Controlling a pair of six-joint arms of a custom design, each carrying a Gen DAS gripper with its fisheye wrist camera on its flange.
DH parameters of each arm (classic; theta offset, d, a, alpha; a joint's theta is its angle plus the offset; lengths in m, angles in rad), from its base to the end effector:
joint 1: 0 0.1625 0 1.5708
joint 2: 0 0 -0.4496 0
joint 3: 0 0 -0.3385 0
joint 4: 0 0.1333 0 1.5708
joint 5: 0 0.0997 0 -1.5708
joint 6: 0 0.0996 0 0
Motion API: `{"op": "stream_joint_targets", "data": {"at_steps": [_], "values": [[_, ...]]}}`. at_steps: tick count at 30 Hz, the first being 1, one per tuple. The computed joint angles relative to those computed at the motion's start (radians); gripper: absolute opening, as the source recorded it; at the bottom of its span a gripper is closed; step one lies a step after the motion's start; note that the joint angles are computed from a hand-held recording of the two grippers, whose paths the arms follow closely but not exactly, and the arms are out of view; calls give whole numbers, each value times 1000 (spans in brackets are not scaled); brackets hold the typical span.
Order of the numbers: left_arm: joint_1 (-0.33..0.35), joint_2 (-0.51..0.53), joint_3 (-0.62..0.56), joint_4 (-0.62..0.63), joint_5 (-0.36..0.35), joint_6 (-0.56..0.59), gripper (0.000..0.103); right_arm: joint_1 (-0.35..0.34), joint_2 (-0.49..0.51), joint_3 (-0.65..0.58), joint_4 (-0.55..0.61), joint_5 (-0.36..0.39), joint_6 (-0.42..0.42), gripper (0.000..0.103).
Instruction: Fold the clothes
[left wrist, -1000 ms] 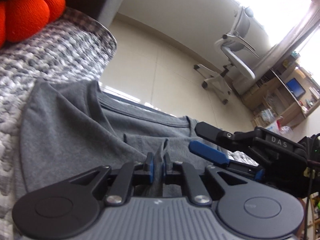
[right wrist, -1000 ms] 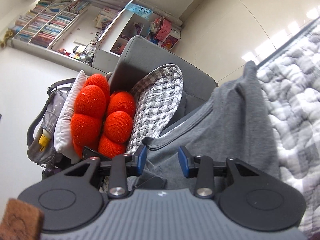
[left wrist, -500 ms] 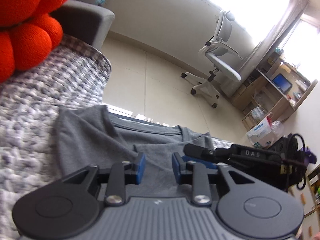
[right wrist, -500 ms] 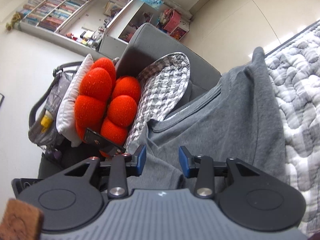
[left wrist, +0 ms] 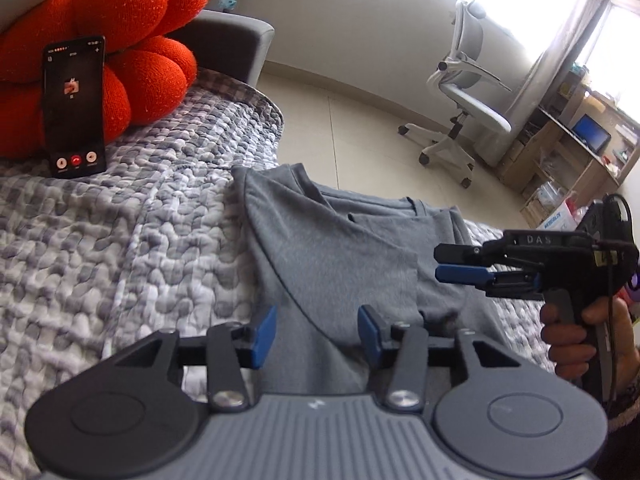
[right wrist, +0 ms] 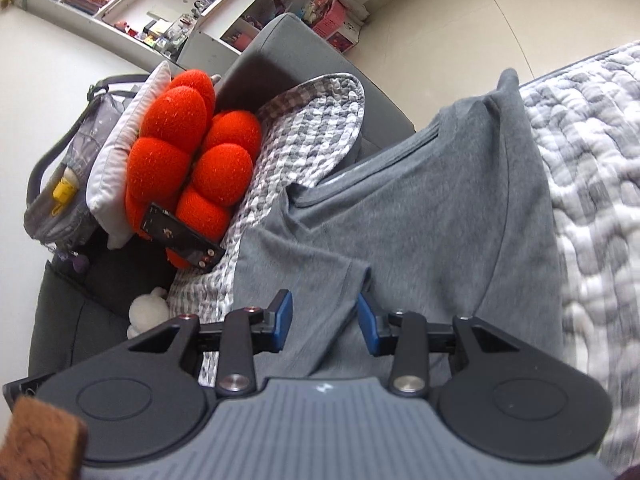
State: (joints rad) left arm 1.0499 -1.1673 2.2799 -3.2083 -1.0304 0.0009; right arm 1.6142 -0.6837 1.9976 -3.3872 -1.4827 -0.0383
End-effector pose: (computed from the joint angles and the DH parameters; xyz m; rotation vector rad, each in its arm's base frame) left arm -0.0665 -0.4868 0.2485 0.4880 2.5847 -0.8678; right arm 0.1666 -0.5630 0.0802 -0.1543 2.9551 -0.7592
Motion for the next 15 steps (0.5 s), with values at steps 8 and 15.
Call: {"op": "stream_joint_targets", "data": {"at_steps": [8,15], "values": [[-149,-152,156,82,105,-58,70,89,-34,79,11,-80,73,41],[-270,-336,303,173,164,-144,84,170,-28,142,12,-110,142,43]]}}
